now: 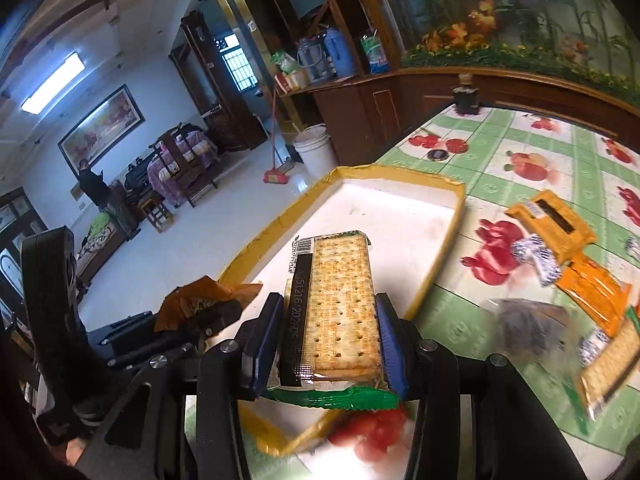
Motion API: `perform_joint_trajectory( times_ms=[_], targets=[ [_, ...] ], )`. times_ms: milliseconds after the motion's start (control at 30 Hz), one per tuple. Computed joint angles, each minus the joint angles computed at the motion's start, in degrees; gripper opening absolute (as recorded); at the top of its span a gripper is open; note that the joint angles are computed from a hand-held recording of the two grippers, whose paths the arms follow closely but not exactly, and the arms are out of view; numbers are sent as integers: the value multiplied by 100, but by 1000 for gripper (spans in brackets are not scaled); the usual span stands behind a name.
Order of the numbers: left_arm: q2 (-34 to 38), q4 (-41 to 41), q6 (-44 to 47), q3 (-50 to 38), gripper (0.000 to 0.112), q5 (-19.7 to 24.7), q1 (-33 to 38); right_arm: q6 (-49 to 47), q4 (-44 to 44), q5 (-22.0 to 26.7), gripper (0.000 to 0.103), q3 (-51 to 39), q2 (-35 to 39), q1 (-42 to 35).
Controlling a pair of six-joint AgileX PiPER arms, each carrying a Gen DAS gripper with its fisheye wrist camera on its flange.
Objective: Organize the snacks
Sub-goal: 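Carry both snacks over the tray box and open both tools to drop them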
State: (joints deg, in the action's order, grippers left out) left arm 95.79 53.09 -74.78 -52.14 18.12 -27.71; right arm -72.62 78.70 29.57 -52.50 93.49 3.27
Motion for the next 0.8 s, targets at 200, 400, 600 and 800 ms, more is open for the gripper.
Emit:
perform_joint_trajectory(
  times_ms=[200,400,600,800],
  targets=[
    [470,-421,433,-347,18,161,222,405,-415,-182,46,-671,750,311],
    [675,-523,530,-432,31,331,225,808,-942,-338,48,-1054,1208,519],
    [521,535,-608,-236,61,637,0,642,-756,-382,55,-954,1174,435],
    [172,1213,-1351,-15,74,944,-380,-14,-79,-116,63,-369,642,-71]
  ],
)
